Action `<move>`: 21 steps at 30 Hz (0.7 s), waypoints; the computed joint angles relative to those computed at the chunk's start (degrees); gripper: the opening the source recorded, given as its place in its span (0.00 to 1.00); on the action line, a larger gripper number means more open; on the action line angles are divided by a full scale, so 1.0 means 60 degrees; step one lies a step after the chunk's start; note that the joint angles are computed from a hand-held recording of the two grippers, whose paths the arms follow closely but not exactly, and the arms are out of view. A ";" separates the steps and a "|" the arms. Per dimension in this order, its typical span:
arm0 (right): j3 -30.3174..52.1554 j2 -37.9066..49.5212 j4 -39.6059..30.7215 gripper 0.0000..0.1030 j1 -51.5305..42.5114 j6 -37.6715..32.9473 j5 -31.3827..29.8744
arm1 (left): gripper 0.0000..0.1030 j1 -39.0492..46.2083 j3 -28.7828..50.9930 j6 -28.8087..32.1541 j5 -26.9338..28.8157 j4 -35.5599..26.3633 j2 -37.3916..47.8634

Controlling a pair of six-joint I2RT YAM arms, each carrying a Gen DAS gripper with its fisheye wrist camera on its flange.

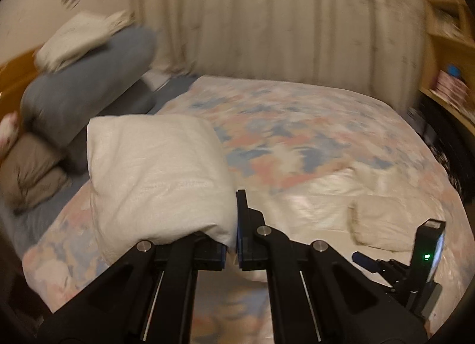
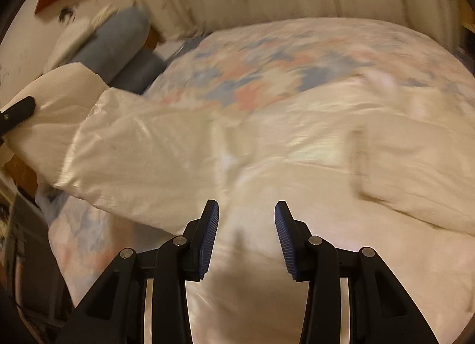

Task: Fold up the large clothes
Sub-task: 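Reach the left gripper to the other sleeve cuff and grasp it, then swing the sleeve with the left gripper across the jacket body and release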

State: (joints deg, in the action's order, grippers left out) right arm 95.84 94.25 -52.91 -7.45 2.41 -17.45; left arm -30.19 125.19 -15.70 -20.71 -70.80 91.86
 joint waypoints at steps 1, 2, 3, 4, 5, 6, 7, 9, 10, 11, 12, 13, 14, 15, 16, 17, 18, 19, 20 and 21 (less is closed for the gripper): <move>-0.0137 -0.0332 -0.0130 0.39 -0.0583 -0.0204 -0.0221 | 0.02 -0.0744 0.0513 -0.0156 -0.0459 -0.0161 0.0382; -0.0199 -0.0576 -0.0277 0.39 -0.1170 -0.0460 -0.0413 | 0.02 -0.1321 0.1046 -0.0293 -0.0761 -0.0353 0.0787; -0.0199 -0.0722 -0.0411 0.39 -0.1659 -0.0695 -0.0538 | 0.02 -0.1831 0.1544 -0.0445 -0.0937 -0.0525 0.1218; -0.0189 -0.0867 -0.0571 0.39 -0.2245 -0.0982 -0.0652 | 0.02 -0.2352 0.2185 -0.0641 -0.0940 -0.0747 0.1818; -0.0142 -0.0941 -0.0724 0.39 -0.2799 -0.1272 -0.0785 | 0.02 -0.2745 0.2638 -0.0813 -0.0943 -0.0933 0.2260; -0.0082 -0.0941 -0.0836 0.39 -0.3320 -0.1543 -0.0922 | 0.02 -0.3101 0.3174 -0.0943 -0.0946 -0.1121 0.2824; -0.0009 -0.0911 -0.0938 0.39 -0.3781 -0.1774 -0.1037 | 0.02 -0.3392 0.3605 -0.1067 -0.0995 -0.1284 0.3307; 0.0057 -0.0847 -0.1119 0.39 -0.4745 -0.2286 -0.1309 | 0.02 -0.3926 0.4688 -0.1369 -0.0899 -0.1781 0.4525; 0.0129 -0.0735 -0.1230 0.39 -0.5210 -0.2523 -0.1416 | 0.02 -0.4110 0.4853 -0.1542 -0.0755 -0.1832 0.4950; 0.0161 -0.0627 -0.1325 0.39 -0.5572 -0.2709 -0.1527 | 0.02 -0.4188 0.4538 -0.1666 -0.0580 -0.1683 0.5024; 0.0200 -0.0467 -0.1441 0.39 -0.5996 -0.2978 -0.1698 | 0.03 -0.4251 0.3850 -0.1806 -0.0325 -0.1288 0.4968; 0.0163 -0.0393 -0.1518 0.39 -0.6261 -0.3136 -0.1771 | 0.03 -0.4270 0.3301 -0.1906 -0.0033 -0.0982 0.4950; 0.0183 -0.0256 -0.1649 0.39 -0.6589 -0.3342 -0.1872 | 0.03 -0.4272 0.2749 -0.2033 0.0299 -0.0680 0.4924; 0.0235 -0.0079 -0.1775 0.39 -0.6843 -0.3495 -0.1961 | 0.05 -0.4266 0.2233 -0.2175 0.0613 -0.0399 0.4877; 0.0180 -0.0015 -0.1829 0.39 -0.7024 -0.3630 -0.2030 | 0.07 -0.4214 0.1727 -0.2304 0.1088 -0.0133 0.4801; 0.0057 0.0062 -0.1804 0.39 -0.7167 -0.3735 -0.2080 | 0.09 -0.4146 0.1208 -0.2377 0.1412 0.0180 0.4654; 0.0105 0.0158 -0.1906 0.39 -0.7296 -0.3869 -0.2167 | 0.18 -0.4051 0.0581 -0.2456 0.1725 0.0537 0.4412; 0.0092 0.0222 -0.1900 0.39 -0.7317 -0.3905 -0.2211 | 0.31 -0.4006 0.0004 -0.2551 0.1938 0.0900 0.4155; -0.0003 0.0207 -0.1896 0.40 -0.7369 -0.3971 -0.2277 | 0.38 -0.3947 -0.0582 -0.2636 0.2122 0.1322 0.3842; 0.0033 0.0268 -0.1966 0.41 -0.7402 -0.4011 -0.2387 | 0.48 -0.3845 -0.0996 -0.2626 0.2243 0.1659 0.3616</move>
